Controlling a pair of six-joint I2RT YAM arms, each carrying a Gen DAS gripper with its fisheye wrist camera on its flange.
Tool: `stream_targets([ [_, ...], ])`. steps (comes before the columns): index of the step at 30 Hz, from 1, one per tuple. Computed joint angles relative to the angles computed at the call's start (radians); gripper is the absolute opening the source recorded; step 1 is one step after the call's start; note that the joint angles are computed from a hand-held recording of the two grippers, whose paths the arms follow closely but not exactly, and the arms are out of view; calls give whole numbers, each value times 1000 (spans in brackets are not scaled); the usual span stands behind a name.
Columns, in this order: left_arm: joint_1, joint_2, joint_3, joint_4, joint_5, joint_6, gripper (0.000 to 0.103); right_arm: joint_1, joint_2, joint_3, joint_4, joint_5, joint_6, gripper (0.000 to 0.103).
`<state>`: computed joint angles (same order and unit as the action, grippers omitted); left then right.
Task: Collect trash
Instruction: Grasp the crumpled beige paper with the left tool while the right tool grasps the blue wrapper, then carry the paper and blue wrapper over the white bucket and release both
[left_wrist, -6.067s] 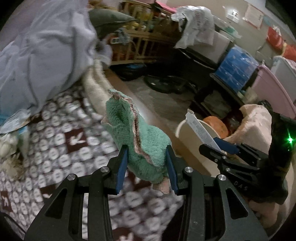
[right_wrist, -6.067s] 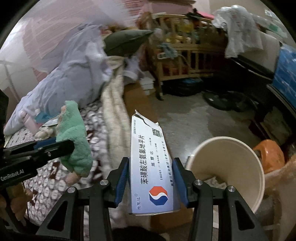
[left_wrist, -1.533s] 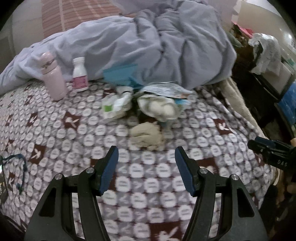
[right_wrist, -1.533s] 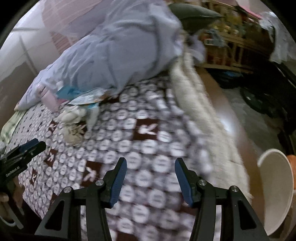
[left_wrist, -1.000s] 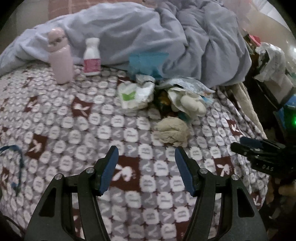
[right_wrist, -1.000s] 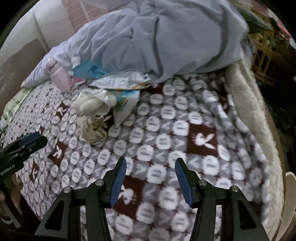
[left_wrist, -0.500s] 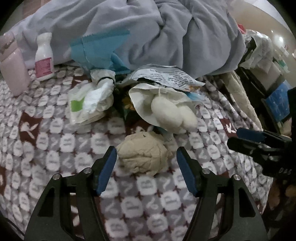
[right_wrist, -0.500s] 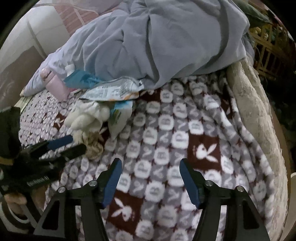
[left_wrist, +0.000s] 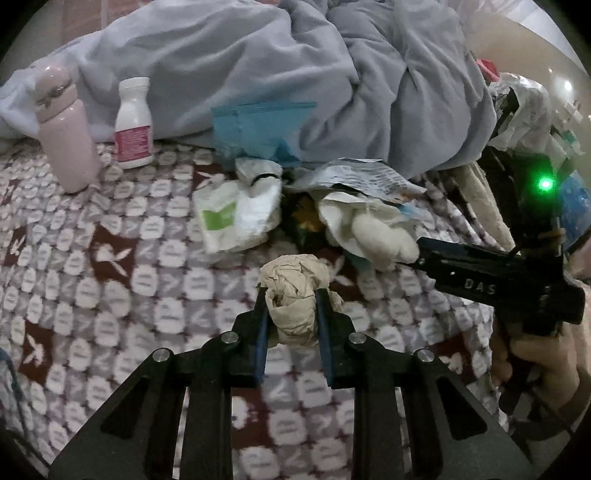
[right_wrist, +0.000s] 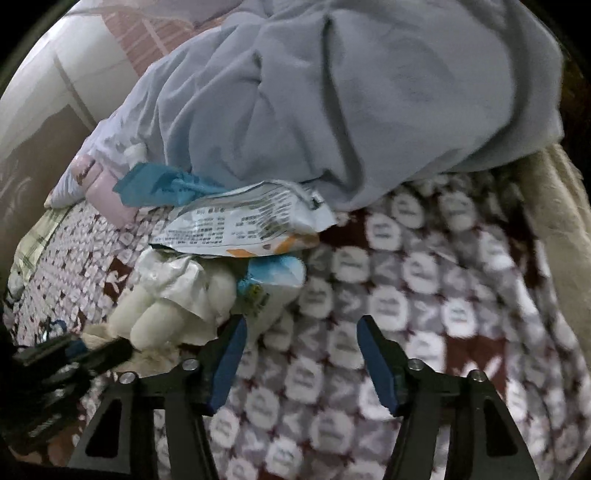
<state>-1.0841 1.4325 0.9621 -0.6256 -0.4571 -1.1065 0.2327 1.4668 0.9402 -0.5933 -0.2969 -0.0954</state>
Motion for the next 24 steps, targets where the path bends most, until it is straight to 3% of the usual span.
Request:
stream_targets([
  [4, 8, -32, -39, 14, 13, -14, 21, 25, 26, -9, 58, -20, 28, 54],
  [10, 2, -18, -31, 11, -4, -29, 21, 73, 83, 14, 135, -21, 88, 38],
  [16, -23, -13, -18, -18, -20, -65, 21, 46, 3, -27, 150, -76, 91, 28],
  [24, -95, 17, 36, -61, -51, -131, 21, -42, -145, -39, -50, -156, -20, 27],
])
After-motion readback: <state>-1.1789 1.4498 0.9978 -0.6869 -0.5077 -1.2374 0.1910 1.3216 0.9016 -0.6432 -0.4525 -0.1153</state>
